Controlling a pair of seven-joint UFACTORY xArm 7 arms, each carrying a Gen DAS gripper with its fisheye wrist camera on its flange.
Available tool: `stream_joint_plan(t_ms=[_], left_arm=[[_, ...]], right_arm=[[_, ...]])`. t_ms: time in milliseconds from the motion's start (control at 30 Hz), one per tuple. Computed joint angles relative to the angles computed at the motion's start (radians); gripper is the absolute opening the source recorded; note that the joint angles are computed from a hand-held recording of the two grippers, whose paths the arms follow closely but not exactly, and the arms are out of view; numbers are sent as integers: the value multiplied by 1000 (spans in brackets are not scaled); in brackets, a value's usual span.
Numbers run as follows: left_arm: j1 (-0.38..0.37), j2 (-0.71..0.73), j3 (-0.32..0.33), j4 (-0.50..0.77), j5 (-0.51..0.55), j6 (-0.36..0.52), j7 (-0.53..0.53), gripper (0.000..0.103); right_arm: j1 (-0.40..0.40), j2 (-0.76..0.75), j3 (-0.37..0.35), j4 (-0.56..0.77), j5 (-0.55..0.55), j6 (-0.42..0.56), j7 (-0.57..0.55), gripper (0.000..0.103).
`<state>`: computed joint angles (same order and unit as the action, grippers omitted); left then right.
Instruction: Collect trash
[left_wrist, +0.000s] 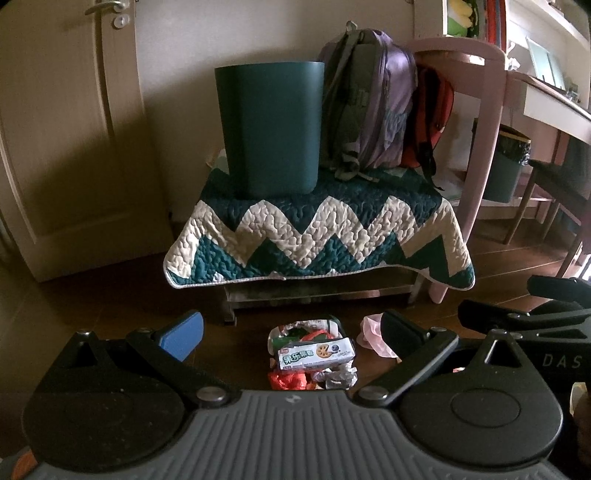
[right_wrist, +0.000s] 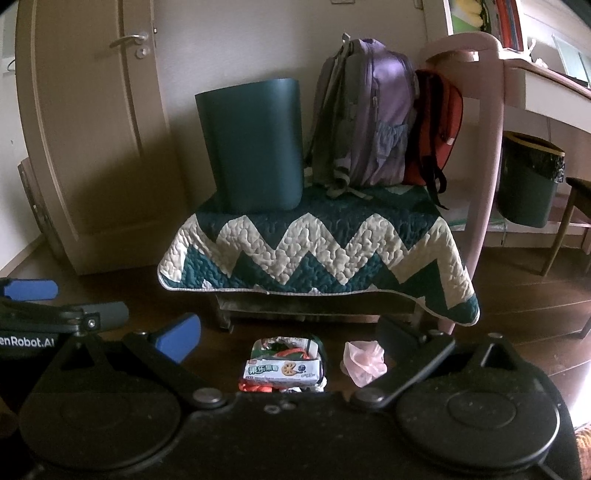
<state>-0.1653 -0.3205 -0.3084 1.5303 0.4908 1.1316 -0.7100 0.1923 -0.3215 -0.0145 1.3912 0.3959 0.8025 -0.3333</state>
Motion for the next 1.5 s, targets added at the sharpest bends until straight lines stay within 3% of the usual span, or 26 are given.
stream_joint_plan(t_ms=[1500], left_arm=[[-4, 17, -1, 21, 5, 21, 10, 103]], right_arm=[[-7, 14, 5, 20, -14, 22, 23, 102]])
